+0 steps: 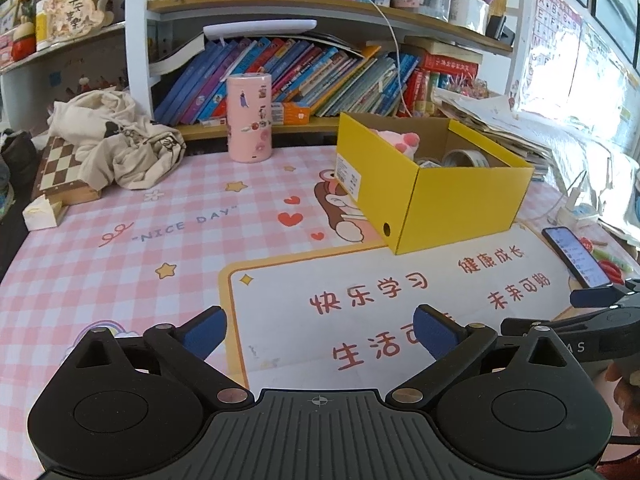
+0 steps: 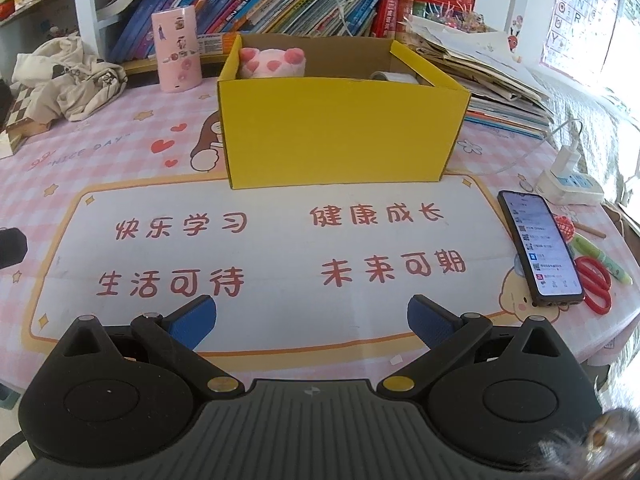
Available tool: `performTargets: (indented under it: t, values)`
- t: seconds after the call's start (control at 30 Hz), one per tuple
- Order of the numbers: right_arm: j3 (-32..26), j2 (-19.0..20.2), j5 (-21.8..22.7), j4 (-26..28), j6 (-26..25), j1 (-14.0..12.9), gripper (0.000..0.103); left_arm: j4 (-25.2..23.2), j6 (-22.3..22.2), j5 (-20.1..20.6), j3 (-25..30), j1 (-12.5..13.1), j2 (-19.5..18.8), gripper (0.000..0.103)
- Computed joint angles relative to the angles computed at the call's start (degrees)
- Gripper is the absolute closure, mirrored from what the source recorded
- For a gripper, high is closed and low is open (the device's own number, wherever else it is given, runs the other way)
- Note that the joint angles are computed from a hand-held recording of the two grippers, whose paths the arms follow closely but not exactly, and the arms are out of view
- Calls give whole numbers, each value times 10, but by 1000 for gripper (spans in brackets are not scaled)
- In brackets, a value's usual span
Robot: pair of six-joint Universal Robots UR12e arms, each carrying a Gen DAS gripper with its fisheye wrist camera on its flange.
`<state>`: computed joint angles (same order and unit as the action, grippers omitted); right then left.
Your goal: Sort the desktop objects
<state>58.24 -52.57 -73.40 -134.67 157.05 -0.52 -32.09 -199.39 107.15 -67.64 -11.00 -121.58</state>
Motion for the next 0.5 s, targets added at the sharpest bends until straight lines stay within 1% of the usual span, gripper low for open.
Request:
performTargets:
  t: [0.2, 0.5]
  values:
    - [-2, 1, 2, 1, -4, 0, 0, -7, -3, 1, 0, 0, 0, 1]
    - [2, -2, 4, 2, 0, -1, 0, -18, 1, -9, 0, 0, 1, 1]
